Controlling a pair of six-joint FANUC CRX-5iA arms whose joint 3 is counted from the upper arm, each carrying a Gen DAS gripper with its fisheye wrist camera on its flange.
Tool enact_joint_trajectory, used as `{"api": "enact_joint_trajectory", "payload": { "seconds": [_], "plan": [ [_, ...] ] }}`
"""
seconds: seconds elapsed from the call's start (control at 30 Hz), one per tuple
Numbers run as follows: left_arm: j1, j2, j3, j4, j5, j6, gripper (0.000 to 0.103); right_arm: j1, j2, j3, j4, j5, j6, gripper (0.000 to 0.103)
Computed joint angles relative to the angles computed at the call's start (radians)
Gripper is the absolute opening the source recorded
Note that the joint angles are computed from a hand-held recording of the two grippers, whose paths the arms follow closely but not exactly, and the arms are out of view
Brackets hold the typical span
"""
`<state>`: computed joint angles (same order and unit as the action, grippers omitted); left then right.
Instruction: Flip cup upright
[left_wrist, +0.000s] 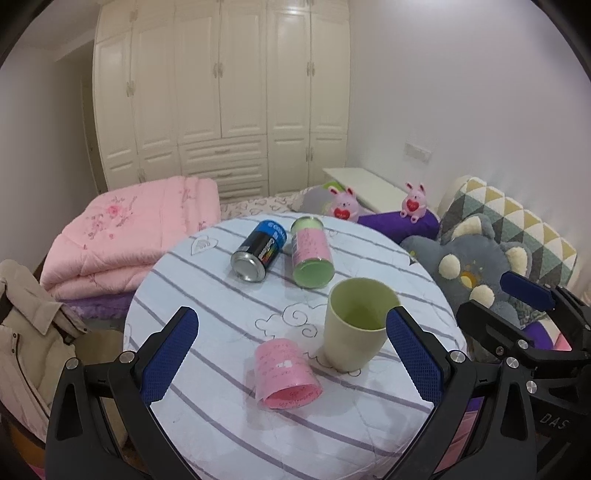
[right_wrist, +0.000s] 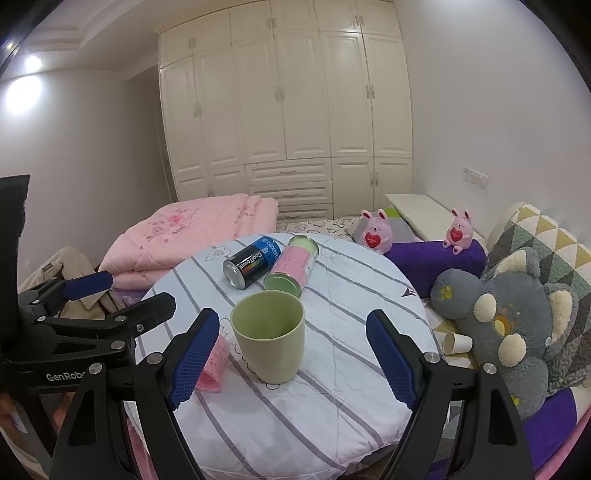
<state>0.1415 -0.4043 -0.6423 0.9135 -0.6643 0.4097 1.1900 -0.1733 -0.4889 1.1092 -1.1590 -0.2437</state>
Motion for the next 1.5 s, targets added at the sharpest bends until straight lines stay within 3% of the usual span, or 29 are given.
{"api": "enact_joint_trajectory", "payload": {
  "seconds": [1.5],
  "plan": [
    [-0.024,-0.003,-0.005,-0.050,0.026,0.034,0.103,0.013,-0.011,-0.018,-0.001,-0.012,-0.024,0.083]
  ]
}}
